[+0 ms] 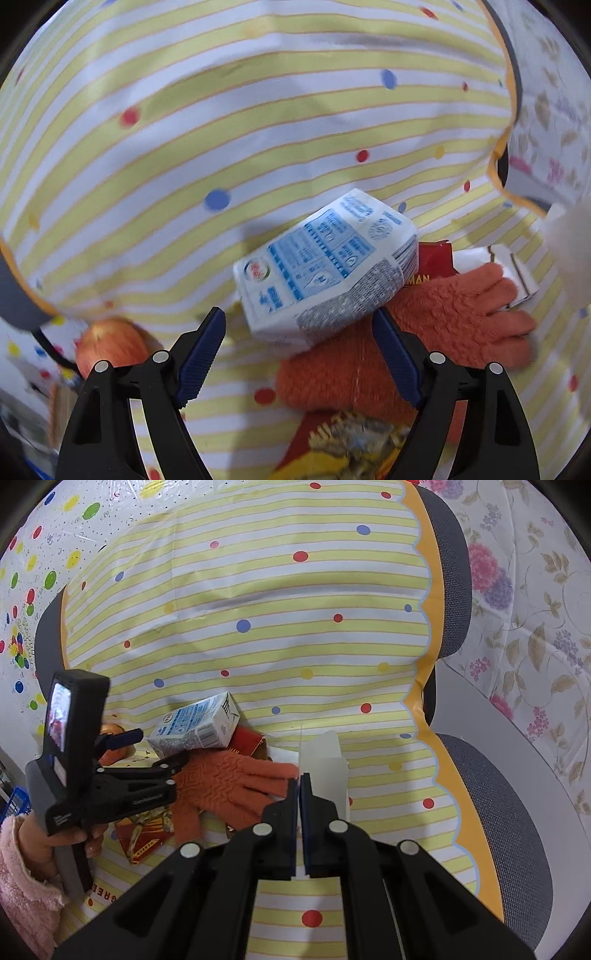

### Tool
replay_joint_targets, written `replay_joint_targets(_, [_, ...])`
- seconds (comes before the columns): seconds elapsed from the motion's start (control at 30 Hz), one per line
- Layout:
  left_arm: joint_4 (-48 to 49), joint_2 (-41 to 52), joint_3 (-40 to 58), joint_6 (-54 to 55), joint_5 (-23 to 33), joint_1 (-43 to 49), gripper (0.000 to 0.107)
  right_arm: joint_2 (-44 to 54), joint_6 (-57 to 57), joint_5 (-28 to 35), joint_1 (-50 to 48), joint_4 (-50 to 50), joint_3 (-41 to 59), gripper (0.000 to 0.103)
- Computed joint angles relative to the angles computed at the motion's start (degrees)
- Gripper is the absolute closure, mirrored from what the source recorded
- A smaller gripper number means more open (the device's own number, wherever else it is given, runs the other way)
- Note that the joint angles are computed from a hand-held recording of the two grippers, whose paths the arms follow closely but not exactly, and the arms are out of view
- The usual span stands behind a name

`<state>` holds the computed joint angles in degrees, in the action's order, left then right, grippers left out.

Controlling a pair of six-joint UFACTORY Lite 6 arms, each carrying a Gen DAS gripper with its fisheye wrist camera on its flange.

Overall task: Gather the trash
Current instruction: 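Grasp the white milk carton with the left tool while the right holds the card, then carry carton and card over the trash bin and open both tools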

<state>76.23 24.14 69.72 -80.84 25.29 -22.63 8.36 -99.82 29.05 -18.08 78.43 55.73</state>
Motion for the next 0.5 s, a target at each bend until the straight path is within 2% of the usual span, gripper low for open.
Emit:
replay_joint_targets(0.13, [0.5,4.7,5.7,3.6,2.8,-1.4,0.027,0.5,0.2,0.4,0.1,-0.1,0.5,0.100])
replay_joint_targets(0.2, [0.1,6.4,8.1,5.1,2.9,-1.4,0.039,0.4,0.4,0.7,-0.1,-0.3,0.5,0.100])
replay_joint_targets(0.23, [-0.4,6.6,8.9,5.8,2.3,-1.2,0.050,0.1,0.5,0.9,-0.3,-0.4,0.3,0.100])
replay_joint_targets(0.27, [-0.2,6.2,8.8,5.5,1.9,-1.1,0.065,-0.2,0.6,0.8,-0.3,-0.5,0.1,0.100])
replay_joint_targets(0.33, [-0.1,4.3,7.5,4.6,0.3,-0.7,0.074,-1.4,0.8,1.3,-1.0,-0.9,-0.6,0.100])
replay_joint_targets(0.4, [2.9,-1.1,2.6,-0.2,-2.2,-0.2,0.080,-3.0,0.8,2.1,-2.0,-1.1,-1.6,0.100])
replay_joint_targets(0.43, [5.4,-3.7,0.4,-3.3,-2.0,-0.5,0.086,-3.9,0.8,2.4,-2.3,-1.2,-2.0,0.100])
replay_joint_targets(0.5, [6.4,-12.0,-5.9,-6.5,-4.5,0.3,0.088,-5.8,1.7,3.6,-3.2,-2.1,-2.8,0.100])
